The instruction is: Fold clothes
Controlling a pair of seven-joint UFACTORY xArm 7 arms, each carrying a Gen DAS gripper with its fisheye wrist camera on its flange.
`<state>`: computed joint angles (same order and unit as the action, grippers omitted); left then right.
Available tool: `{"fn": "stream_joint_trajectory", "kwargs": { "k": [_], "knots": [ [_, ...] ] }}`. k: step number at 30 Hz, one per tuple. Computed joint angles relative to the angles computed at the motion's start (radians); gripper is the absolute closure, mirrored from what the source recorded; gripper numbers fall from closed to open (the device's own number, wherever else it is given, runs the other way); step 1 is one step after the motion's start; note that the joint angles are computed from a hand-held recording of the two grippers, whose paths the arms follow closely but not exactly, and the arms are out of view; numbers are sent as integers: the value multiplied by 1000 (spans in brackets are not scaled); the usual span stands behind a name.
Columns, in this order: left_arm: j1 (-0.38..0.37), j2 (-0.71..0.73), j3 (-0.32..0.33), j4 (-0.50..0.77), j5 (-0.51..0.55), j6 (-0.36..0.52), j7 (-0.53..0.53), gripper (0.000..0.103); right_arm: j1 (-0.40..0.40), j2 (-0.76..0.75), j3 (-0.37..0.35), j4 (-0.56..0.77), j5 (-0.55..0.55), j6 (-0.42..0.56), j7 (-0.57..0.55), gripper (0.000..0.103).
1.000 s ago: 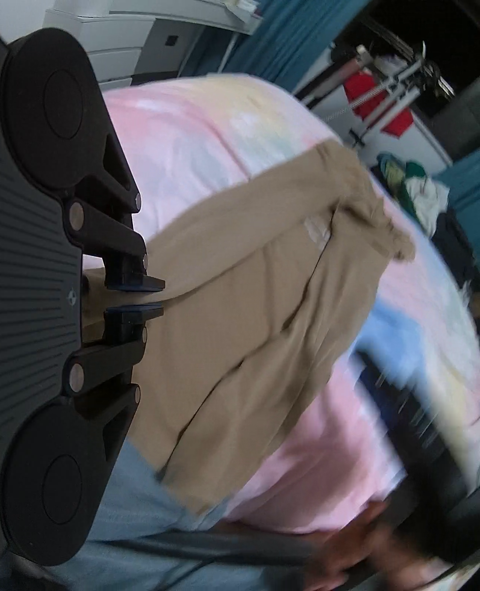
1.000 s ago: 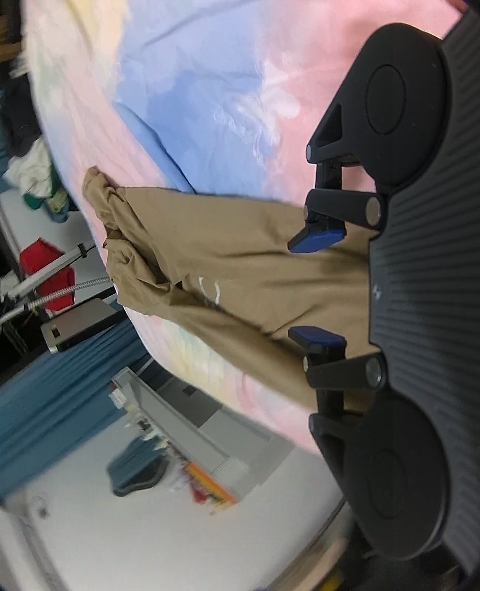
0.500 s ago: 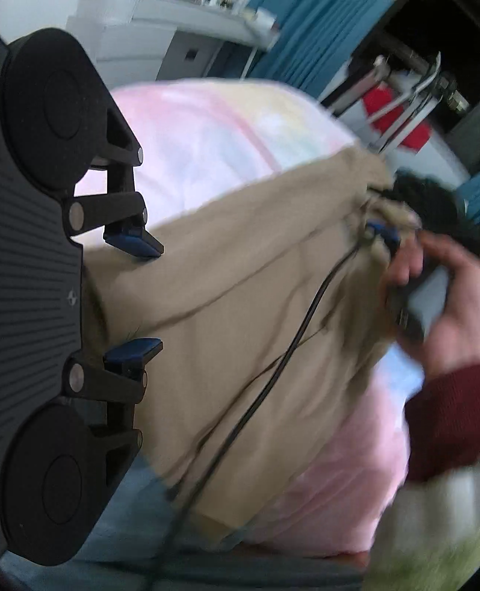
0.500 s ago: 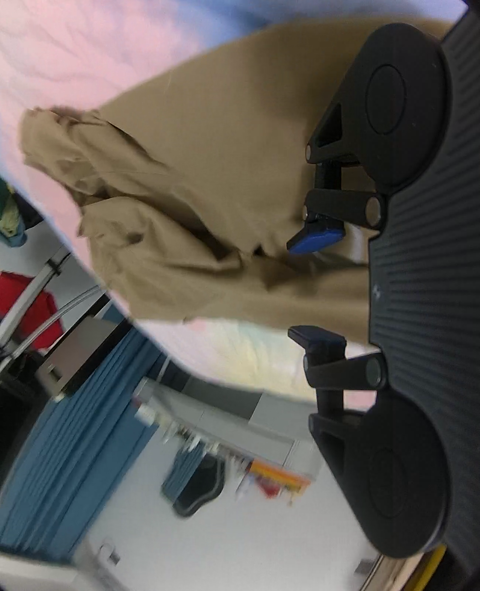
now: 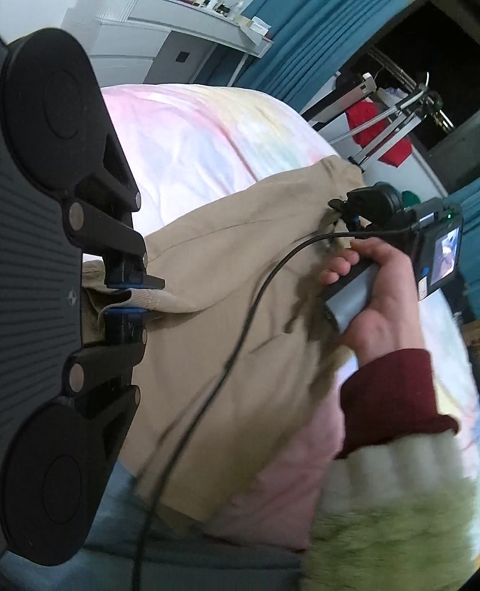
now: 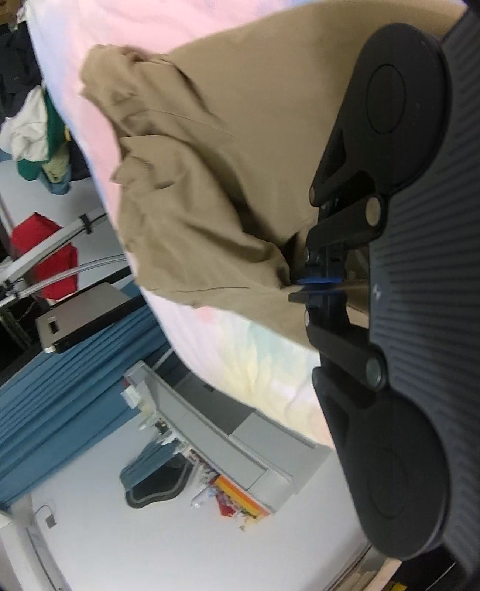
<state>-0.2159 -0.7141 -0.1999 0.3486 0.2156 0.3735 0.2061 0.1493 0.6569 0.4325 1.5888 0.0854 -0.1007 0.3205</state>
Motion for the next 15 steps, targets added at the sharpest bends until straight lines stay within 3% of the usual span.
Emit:
{"fn": "stream_joint_trajectory", "kwargs": {
  "k": [4, 11, 14, 15],
  "knots": [
    [-108, -24, 80, 17, -102, 78, 41, 95, 55, -58, -100, -24, 2, 2, 18, 97],
    [-122, 21, 73, 21, -157, 121, 59, 94, 49, -38, -112, -3, 9, 70, 13, 95],
    [-150, 7, 106, 17, -193, 129, 98, 76, -14, -51, -36, -26, 28, 95, -36, 93],
    [-161, -2, 124, 15, -211, 129, 115, 61, -38, -65, -9, -41, 36, 101, -59, 93]
  ]
}}
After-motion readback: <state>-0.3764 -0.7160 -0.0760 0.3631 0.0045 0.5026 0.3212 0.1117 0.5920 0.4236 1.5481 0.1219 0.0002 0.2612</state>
